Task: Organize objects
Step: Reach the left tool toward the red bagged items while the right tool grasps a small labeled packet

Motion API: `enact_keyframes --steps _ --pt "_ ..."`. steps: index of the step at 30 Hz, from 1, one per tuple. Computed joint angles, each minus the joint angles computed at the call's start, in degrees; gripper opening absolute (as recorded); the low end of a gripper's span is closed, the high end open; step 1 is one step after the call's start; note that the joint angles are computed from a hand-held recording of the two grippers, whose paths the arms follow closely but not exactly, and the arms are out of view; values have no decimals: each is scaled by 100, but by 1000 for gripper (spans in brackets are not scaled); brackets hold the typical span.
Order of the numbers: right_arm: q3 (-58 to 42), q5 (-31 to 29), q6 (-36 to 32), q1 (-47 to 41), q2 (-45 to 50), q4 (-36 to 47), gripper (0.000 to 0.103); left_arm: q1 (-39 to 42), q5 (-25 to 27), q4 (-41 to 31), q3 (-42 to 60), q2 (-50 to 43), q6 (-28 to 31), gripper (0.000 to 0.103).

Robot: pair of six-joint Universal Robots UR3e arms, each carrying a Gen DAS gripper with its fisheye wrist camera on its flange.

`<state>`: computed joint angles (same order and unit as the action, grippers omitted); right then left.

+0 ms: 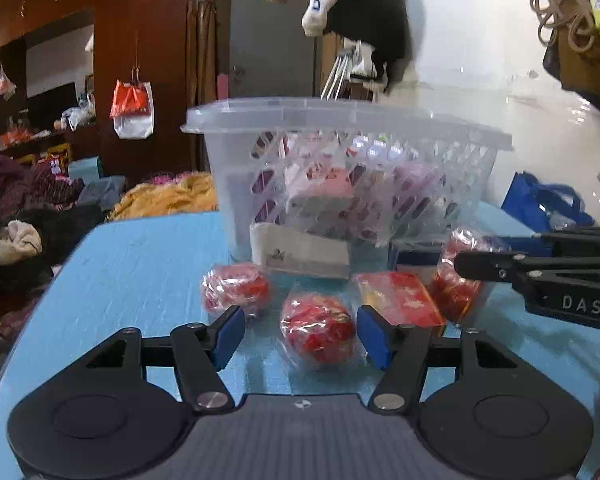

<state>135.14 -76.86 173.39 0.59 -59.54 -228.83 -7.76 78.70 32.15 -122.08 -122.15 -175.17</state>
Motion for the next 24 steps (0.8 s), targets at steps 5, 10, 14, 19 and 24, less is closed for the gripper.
enact_keyframes --steps 5,10,14,19,24 --pt "30 303 108 -190 8 -3 30 -22 -9 4 43 -59 41 45" --pt "8 294 143 -188 108 -159 30 288 -585 1056 -359 -263 -71 45" --pt "65 239 156 -179 223 -531 29 304 -642 1384 -447 -335 -14 45" --pt "226 361 264 -284 456 -1282 29 325 -701 1683 -514 -406 25 45" --pt "308 449 377 -361 674 -1887 29 387 -792 2085 -613 -517 12 45"
